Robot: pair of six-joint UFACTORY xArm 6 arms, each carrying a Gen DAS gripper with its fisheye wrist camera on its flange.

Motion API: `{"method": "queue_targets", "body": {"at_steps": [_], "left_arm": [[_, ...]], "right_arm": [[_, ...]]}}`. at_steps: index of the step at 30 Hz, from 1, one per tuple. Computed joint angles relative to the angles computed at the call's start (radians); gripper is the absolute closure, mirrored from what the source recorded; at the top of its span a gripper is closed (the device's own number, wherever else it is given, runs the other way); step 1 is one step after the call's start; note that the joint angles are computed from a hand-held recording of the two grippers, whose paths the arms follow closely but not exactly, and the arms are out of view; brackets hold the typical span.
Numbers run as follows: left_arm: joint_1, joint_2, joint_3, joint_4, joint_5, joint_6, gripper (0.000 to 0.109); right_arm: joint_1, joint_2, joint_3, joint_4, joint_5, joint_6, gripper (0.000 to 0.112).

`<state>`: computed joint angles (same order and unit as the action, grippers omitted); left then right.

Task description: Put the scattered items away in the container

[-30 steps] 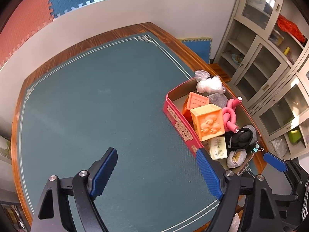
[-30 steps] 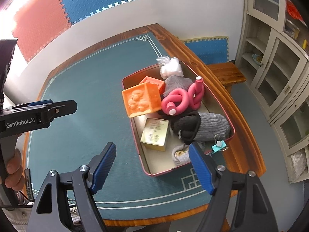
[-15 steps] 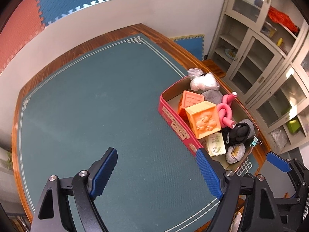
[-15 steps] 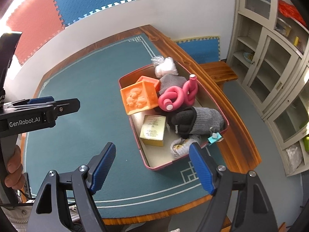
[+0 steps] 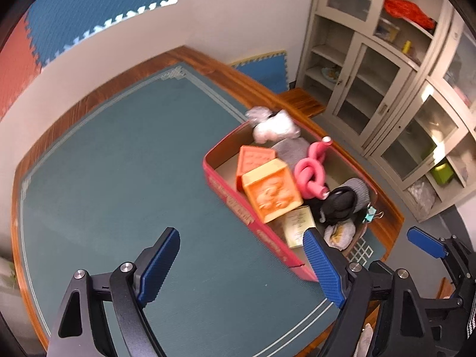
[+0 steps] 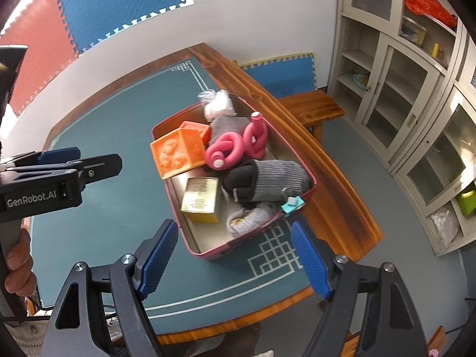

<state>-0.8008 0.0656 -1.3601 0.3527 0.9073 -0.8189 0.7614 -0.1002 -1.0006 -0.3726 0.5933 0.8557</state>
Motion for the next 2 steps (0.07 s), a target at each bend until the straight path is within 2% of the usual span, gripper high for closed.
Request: {"method": "queue_targets", "body": {"at_steps": [2], "left_arm": [[-0.009,0.023,-0.029,0.002,0.006,0.008,0.022]], "right_arm": [[-0.010,-0.008,0.011,0.002,-0.004,-0.007,0.031]]}}
